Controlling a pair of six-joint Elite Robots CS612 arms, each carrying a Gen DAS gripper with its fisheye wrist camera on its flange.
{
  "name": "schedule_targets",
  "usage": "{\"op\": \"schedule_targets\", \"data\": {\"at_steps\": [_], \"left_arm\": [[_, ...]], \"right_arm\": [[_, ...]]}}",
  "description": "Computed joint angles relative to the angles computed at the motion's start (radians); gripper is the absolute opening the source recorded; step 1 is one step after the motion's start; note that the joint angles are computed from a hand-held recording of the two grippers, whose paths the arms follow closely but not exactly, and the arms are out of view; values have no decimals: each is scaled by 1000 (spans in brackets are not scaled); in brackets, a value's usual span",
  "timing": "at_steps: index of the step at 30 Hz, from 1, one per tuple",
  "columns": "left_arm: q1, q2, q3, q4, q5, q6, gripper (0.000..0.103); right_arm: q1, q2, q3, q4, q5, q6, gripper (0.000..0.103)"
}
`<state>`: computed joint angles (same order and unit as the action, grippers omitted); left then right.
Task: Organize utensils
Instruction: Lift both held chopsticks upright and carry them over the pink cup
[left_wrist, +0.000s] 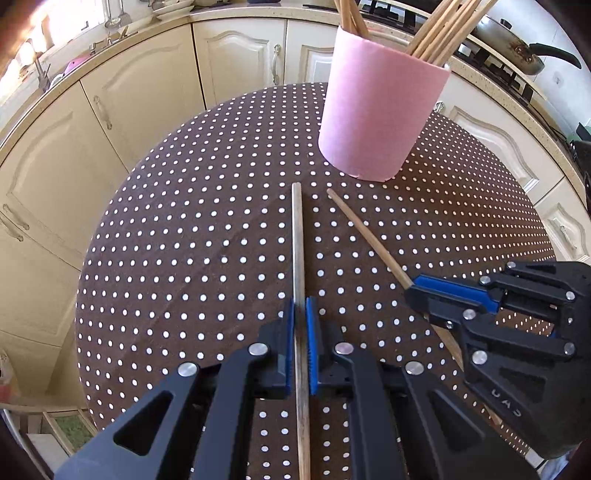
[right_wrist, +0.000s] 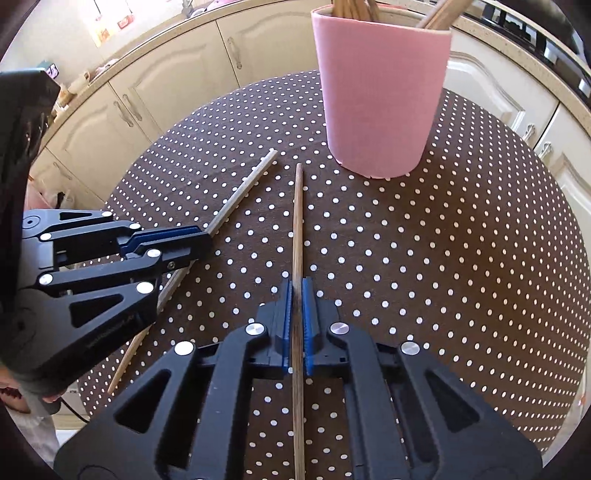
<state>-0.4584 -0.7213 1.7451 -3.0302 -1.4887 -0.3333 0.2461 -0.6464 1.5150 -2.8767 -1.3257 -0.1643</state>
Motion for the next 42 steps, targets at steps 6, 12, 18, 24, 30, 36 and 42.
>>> {"op": "schedule_targets", "data": {"at_steps": [6,12,18,24,30,36,42], "left_arm": [[-3,-2,20,-68,-15,-2,6],[-17,-19,60,-180,-11,18,6],[-25,-41,107,-335,-19,41,6],[-25,-61,149,-502,-33,77,6],[-39,-68,169,-671,-45,83,6],[-64,-63,167,-787,4,109,6],[-74,-40,147,-917,33,124,6]], "right_arm": [[-17,-18,54,-75,28,8,6],[-46,-49,125,-188,91,15,6],[-83,-76,195,-336,192,55,6],[-110,-94,244,-500,276,122,6],[-130,-117,279,-660,324,202,6],[-144,-121,287,-779,356,262,6],[-148,-122,281,-871,351,317,6]]}}
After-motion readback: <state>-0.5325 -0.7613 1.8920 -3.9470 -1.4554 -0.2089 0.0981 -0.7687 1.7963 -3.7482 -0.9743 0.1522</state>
